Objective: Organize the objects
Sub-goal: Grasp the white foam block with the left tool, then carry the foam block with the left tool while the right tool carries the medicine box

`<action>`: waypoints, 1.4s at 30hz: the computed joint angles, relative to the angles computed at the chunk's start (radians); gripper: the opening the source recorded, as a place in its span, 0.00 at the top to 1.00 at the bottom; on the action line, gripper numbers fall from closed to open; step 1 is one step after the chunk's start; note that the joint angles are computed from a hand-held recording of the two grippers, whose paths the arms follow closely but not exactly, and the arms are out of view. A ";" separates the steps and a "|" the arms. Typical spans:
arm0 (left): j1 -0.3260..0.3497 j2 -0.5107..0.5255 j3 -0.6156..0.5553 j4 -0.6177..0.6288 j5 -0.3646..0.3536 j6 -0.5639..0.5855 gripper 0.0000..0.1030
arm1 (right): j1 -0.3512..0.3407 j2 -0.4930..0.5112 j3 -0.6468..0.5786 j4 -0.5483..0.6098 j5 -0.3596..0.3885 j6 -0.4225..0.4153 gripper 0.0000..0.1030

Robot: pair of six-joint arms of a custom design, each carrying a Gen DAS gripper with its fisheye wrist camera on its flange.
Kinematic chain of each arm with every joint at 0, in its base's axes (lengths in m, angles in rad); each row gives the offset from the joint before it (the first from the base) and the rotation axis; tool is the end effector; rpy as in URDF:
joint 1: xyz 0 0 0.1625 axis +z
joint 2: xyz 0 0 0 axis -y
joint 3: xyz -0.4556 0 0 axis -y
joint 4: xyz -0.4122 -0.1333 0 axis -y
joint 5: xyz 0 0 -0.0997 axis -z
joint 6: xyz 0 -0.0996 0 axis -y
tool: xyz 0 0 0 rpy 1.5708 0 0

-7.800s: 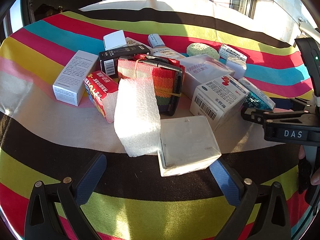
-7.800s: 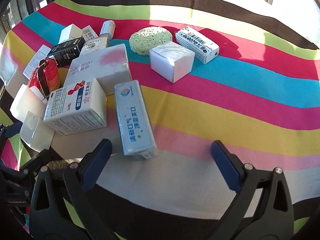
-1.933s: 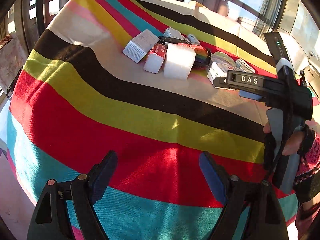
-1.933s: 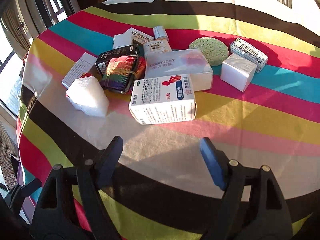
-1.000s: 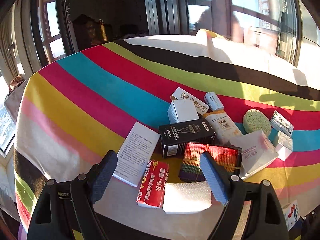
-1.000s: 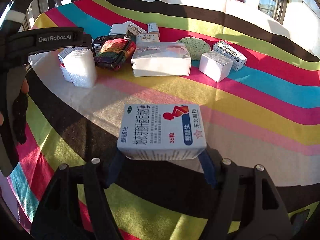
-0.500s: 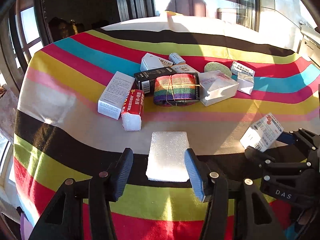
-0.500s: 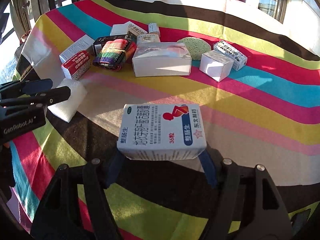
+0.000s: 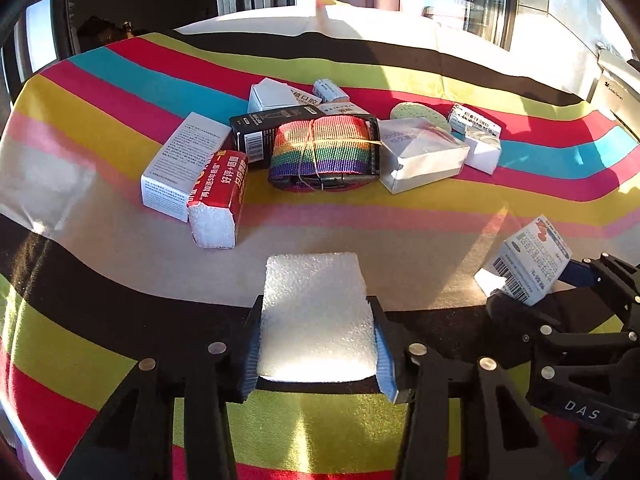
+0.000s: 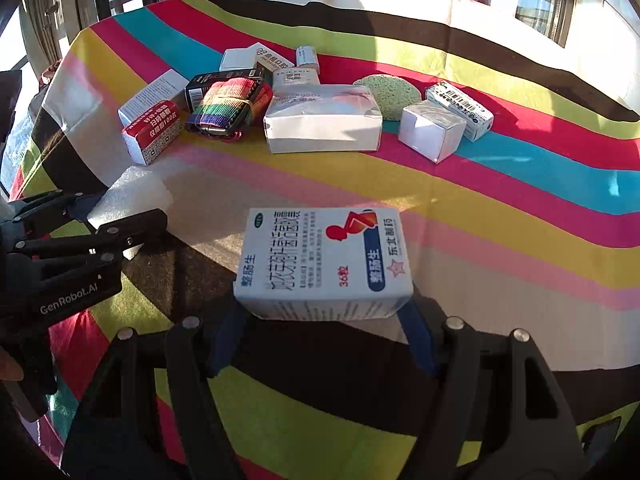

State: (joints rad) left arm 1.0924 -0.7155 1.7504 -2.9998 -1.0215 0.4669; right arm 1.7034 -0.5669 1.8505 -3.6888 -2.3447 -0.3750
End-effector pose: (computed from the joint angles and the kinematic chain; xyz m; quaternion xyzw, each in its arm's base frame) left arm -0.1481 -0.6881 0.0668 0.3824 0.8646 -0.1900 0.2649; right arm 0.1452 -0.6070 0.0379 0.0646 -0.8579 0.3308 0.3878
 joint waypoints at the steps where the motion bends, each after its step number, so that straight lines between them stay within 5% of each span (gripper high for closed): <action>1: -0.003 -0.006 0.020 -0.022 0.000 0.015 0.54 | 0.000 0.000 0.000 -0.001 0.001 0.001 0.30; 11: -0.012 -0.083 0.117 -0.046 0.020 -0.099 0.54 | 0.007 0.005 0.002 -0.023 -0.011 -0.009 0.31; 42: -0.002 -0.242 0.308 -0.179 0.112 -0.038 0.54 | 0.161 0.052 0.069 0.039 0.023 -0.001 0.31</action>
State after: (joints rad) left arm 1.0906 -0.9570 2.0589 -3.1788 -0.9092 0.4285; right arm 1.8641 -0.5150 1.9191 -3.6497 -2.3217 -0.3765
